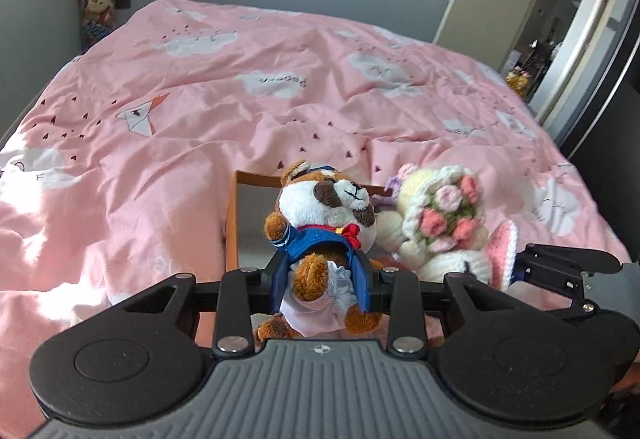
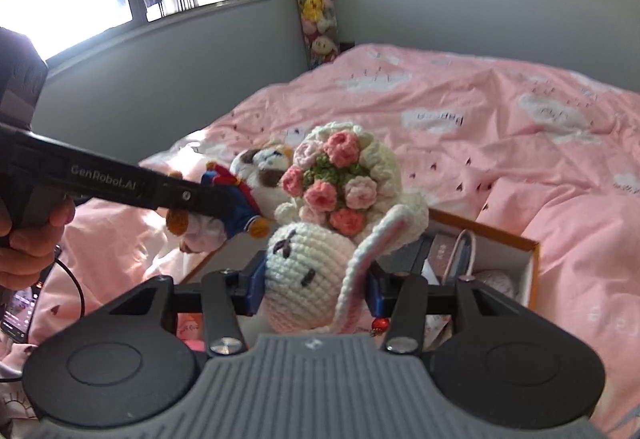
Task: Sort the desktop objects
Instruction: 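Carry both plushes over the orange box and lower them inside with both tools, then open both tools to release the two plushes into the box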
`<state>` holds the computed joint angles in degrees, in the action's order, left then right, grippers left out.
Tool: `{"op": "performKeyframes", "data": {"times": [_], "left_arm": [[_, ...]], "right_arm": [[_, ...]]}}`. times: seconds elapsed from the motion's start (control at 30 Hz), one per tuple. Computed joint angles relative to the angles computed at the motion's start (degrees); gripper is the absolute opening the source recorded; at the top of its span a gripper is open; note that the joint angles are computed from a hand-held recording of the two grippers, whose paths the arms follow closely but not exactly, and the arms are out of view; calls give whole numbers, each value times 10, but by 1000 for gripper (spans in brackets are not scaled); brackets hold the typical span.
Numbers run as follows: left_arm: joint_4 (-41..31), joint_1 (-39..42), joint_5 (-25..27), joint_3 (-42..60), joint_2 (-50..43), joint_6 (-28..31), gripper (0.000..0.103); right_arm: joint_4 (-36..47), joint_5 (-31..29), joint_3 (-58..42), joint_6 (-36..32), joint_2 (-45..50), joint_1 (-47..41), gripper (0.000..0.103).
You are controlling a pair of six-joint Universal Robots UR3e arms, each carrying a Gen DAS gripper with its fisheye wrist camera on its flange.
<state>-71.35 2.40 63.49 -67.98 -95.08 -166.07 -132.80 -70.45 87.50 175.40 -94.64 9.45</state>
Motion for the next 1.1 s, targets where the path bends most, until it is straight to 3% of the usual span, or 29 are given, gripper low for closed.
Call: {"op": "performKeyframes", "data": {"times": [0.13,0.53,0.73,1.1], "left_arm": [[42,-41,74,1,-37,-10,38],[137,-96,171,-32,-84,11,33],[144,-86,156,-39,-102,17,29],[150,-67,125,-68,-78,9,29]], "right_arm": [[12,-12,-45,-4,77,12,51],[67,2,-177,-6,231,28,50],[88,-8,-228,-17,281,32,50],[125,-25,-279,-20,319,42,58]]}}
